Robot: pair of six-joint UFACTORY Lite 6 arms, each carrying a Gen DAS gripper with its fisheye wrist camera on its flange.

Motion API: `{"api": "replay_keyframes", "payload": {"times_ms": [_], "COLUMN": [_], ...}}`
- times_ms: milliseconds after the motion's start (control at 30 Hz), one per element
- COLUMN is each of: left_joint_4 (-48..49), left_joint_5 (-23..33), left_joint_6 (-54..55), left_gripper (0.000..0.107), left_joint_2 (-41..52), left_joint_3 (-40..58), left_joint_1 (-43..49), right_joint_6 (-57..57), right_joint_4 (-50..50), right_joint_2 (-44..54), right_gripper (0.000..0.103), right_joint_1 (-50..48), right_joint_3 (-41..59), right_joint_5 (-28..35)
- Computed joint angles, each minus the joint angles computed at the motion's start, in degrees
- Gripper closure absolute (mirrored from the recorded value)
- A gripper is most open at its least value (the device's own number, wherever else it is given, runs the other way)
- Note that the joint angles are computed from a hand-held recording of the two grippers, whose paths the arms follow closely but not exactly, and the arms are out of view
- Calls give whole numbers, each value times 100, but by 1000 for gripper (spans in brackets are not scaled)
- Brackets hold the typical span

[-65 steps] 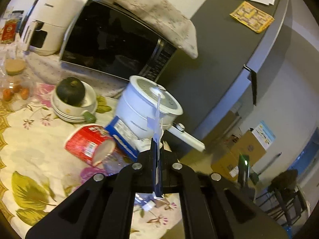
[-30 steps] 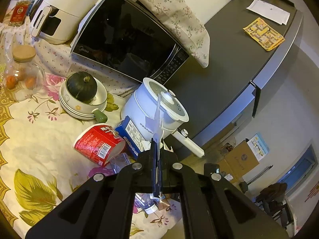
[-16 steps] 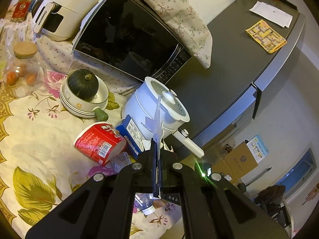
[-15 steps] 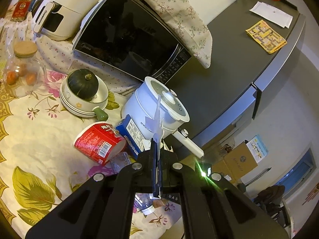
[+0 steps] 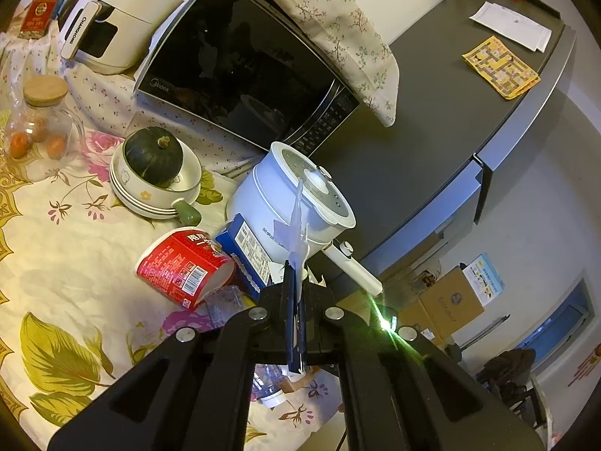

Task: Collect trash
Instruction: 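Grasp a beige cardboard strip with the right tool while the left tool holds the paper strip, then carry the beige cardboard strip over the bin and open the right tool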

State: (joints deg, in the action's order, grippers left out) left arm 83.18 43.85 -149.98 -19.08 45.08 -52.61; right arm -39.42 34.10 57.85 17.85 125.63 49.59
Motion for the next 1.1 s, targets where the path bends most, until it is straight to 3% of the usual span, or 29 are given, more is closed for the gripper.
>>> {"api": "replay_keyframes", "payload": {"times_ms": [433,833,1100], "left_joint_4": [21,74,159], "left_joint_5": [275,461,570], "left_joint_6": [-28,22,193], "left_gripper": [106,106,106], "left_joint_2": [32,160,673], "left_joint_3": [104,316,919], "left_joint_1": [-247,-494,-819], "right_joint_6": [-451,-772,-1361], "right_joint_4": [510,1048,1632], "right_joint_2": [-1454,-2478,-3741], "right_gripper": [98,99,99], "right_joint_1": [-175,-393,-1005], "right_joint_3": [-1231,-2218,-3284], "right_joint_5": [-330,-417,-230]}}
